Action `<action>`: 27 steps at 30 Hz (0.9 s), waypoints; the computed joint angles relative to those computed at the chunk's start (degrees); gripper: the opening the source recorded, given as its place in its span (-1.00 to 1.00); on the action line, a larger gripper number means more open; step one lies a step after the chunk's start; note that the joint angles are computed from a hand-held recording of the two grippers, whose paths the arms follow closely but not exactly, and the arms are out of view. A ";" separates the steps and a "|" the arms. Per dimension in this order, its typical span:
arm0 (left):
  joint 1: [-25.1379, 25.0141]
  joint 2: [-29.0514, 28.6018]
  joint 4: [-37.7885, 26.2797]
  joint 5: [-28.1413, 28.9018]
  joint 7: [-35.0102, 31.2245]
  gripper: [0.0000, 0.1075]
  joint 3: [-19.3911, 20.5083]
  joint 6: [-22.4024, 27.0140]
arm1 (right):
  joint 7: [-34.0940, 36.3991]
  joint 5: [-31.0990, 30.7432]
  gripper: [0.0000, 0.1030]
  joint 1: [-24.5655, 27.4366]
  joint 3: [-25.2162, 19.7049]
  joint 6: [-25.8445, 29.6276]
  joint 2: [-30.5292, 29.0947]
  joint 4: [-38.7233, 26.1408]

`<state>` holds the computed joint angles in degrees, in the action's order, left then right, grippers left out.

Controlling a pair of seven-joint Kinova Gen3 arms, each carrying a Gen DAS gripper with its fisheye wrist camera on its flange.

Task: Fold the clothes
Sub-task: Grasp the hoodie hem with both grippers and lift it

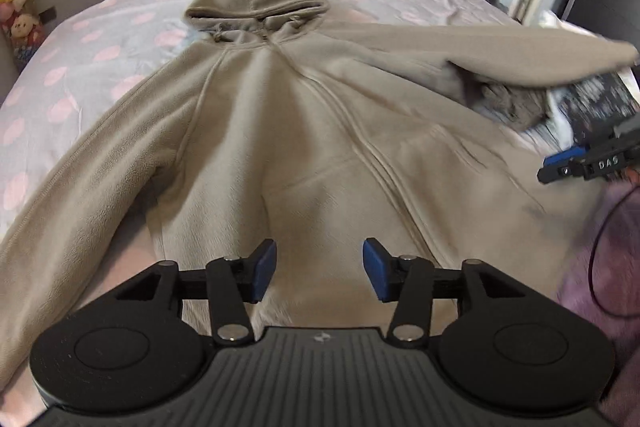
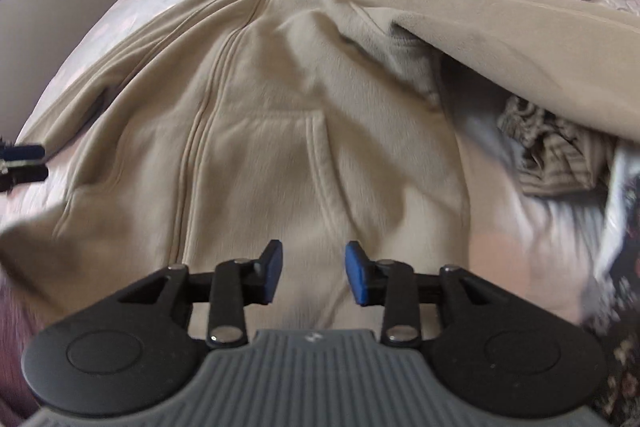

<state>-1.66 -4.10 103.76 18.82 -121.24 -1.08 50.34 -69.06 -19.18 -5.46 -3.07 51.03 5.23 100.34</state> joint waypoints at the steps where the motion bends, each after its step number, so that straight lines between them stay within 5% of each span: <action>1: 0.32 -1.07 -0.15 -1.70 0.39 -0.03 0.54 1.24 | 1.63 0.09 -0.06 0.47 0.13 1.07 -1.75 1.02; 7: 2.87 -5.61 -0.02 -10.98 3.83 0.04 3.30 7.57 | 8.86 4.89 -0.03 1.27 2.17 4.96 -7.76 3.91; 13: 5.08 -8.76 1.97 -17.76 8.31 0.05 5.60 10.19 | 13.40 9.82 -0.03 1.88 3.98 2.94 -11.54 6.71; 23: 5.78 -6.28 3.90 -26.25 17.89 0.04 7.87 8.65 | 8.01 17.98 -0.08 -0.28 0.95 -4.51 -9.06 9.25; 25: 6.03 -5.93 5.15 -28.40 20.62 -0.14 8.50 6.02 | 6.06 19.71 -0.08 -1.15 0.22 -6.36 -8.18 9.70; 27: 6.41 -5.62 6.30 -29.45 21.88 -0.73 8.41 3.40 | 5.08 20.34 -0.15 -1.93 -0.11 -8.60 -7.64 10.36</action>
